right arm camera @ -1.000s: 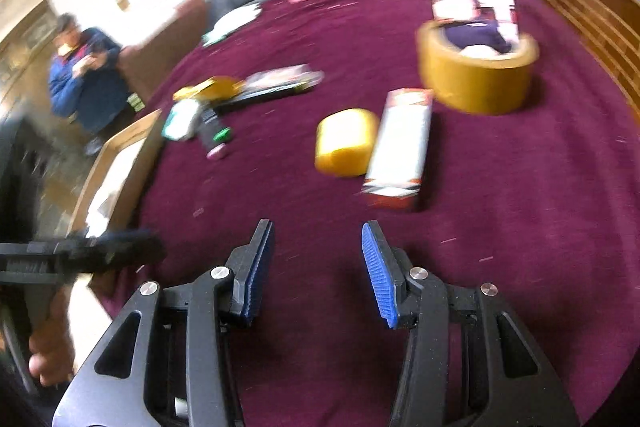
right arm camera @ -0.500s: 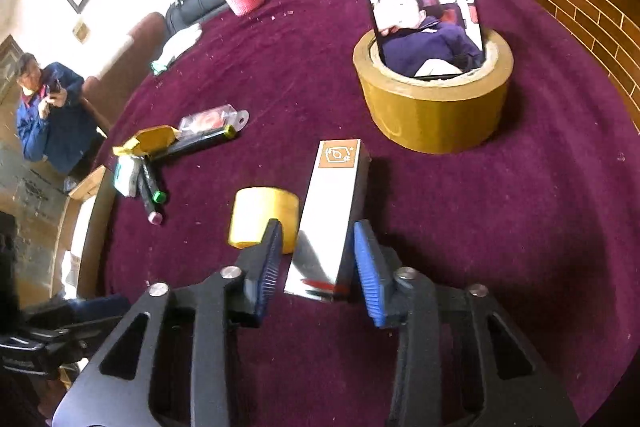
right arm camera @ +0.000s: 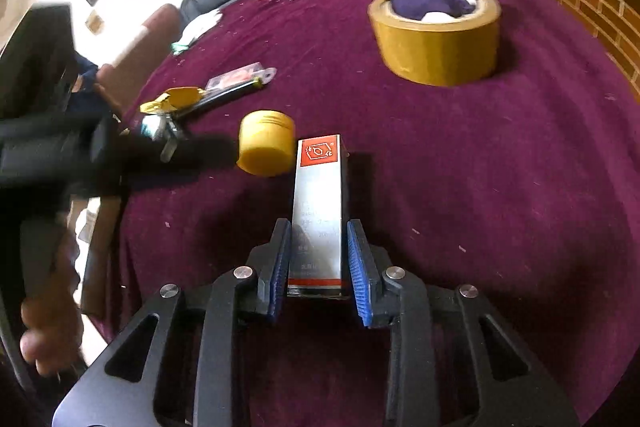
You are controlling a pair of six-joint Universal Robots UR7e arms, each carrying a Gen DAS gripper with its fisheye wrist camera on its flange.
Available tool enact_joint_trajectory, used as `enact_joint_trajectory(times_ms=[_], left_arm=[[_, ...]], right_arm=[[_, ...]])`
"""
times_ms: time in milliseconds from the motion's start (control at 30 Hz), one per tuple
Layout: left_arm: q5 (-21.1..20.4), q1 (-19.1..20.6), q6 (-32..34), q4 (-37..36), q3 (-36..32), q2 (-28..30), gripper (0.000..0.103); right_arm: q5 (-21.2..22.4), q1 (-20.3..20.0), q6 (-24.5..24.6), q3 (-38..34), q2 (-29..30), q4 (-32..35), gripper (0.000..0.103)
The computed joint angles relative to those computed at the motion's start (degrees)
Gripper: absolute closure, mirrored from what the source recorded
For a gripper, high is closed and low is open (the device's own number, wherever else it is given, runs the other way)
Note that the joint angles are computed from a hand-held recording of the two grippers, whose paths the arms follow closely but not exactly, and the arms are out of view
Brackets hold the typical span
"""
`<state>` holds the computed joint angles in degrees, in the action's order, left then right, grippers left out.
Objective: Organize objects
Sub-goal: 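Grasp the tall white-orange box with the right gripper while the left grasps the yellow tape roll, then carry the white-orange box and yellow tape roll over the cardboard tray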
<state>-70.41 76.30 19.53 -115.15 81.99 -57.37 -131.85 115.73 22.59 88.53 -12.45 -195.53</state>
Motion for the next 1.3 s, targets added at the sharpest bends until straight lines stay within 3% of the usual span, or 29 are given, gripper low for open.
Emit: enact_joint_trajectory(times_ms=[200,233,300,333,633,933,1300], left_arm=[[4.1,-0.5,0.5,-4.3,0.5,2.5,0.037],[5.3,-0.7,0.8,-5.3,0.9,2.5,0.041],[3.8,0.0,0.7,-4.5,0.1,2.9,0.053],[3.5,0.3,0.2,-3.1,-0.8,3.3,0.063],[3.7,2.9,1.2,-4.4,1.5,-2.3,0.064],[0.8,7.8,1.4,-2.1,2.6,-9.7,0.064],[-3.7,11.0,3.3,-1.7,0.7,-12.3,0.064]], right_arm=[[2.2,-0.3,-1.4,1.4,0.1,-3.6,0.075],[2.5,-0.4,-1.7,1.4,0.3,-4.1,0.075],[3.3,-0.7,-2.1,1.3,0.3,-4.1,0.075],[3.6,-0.7,-2.2,1.1,0.3,-4.0,0.075],[7.5,-0.4,-1.9,-3.3,2.5,-2.1,0.075],[12.2,1.8,-3.6,-12.5,6.6,8.4,0.075],[8.5,6.1,-5.7,-22.2,11.2,17.4,0.075]])
